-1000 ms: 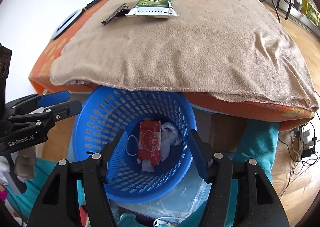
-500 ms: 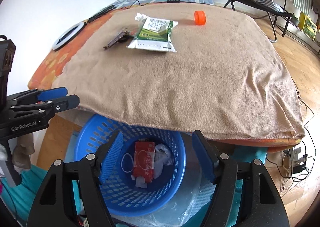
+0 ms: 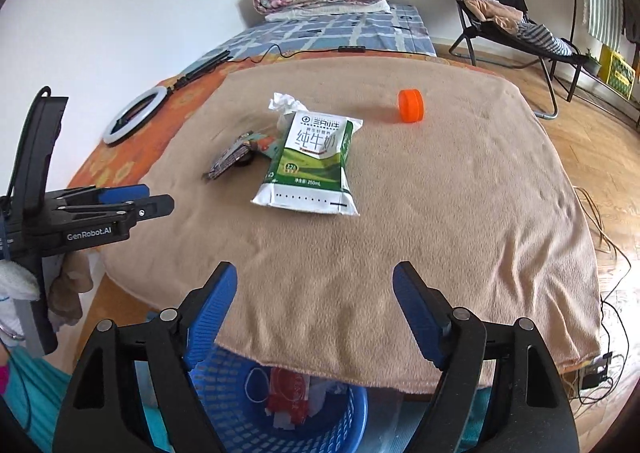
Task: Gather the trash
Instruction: 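Raise both tools back toward the remaining items on the table, then grasp the candy wrapper with the left tool while the right tool grasps the green milk pouch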
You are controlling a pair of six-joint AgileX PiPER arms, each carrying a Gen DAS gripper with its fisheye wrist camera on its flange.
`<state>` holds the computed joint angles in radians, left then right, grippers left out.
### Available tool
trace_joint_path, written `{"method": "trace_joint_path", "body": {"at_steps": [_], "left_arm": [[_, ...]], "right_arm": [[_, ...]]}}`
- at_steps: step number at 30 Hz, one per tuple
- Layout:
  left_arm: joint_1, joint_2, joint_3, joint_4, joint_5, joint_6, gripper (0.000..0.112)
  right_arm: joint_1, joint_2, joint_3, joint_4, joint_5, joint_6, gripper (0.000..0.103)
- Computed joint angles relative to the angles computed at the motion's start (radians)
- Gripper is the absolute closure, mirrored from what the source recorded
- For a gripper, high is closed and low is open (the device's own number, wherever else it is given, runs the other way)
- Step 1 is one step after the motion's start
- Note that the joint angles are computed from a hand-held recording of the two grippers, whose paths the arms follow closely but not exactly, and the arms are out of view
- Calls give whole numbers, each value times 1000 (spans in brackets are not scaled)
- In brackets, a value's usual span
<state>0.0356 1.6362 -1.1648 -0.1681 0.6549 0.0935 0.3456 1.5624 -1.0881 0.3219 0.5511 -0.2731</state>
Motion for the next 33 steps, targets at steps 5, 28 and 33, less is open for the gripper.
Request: {"method": "trace_joint_path", "body": {"at_steps": [5, 28, 33], "left_arm": [[13, 85, -85, -22, 5, 20, 58], [38, 317, -283, 49, 28, 15, 88], [57, 315, -281, 31, 27, 19, 108]], "right_arm": [[4, 105, -135, -2, 29, 41, 23], [65, 491, -599, -181, 218, 194, 23], [65, 567, -708, -174, 285, 207, 23]]}}
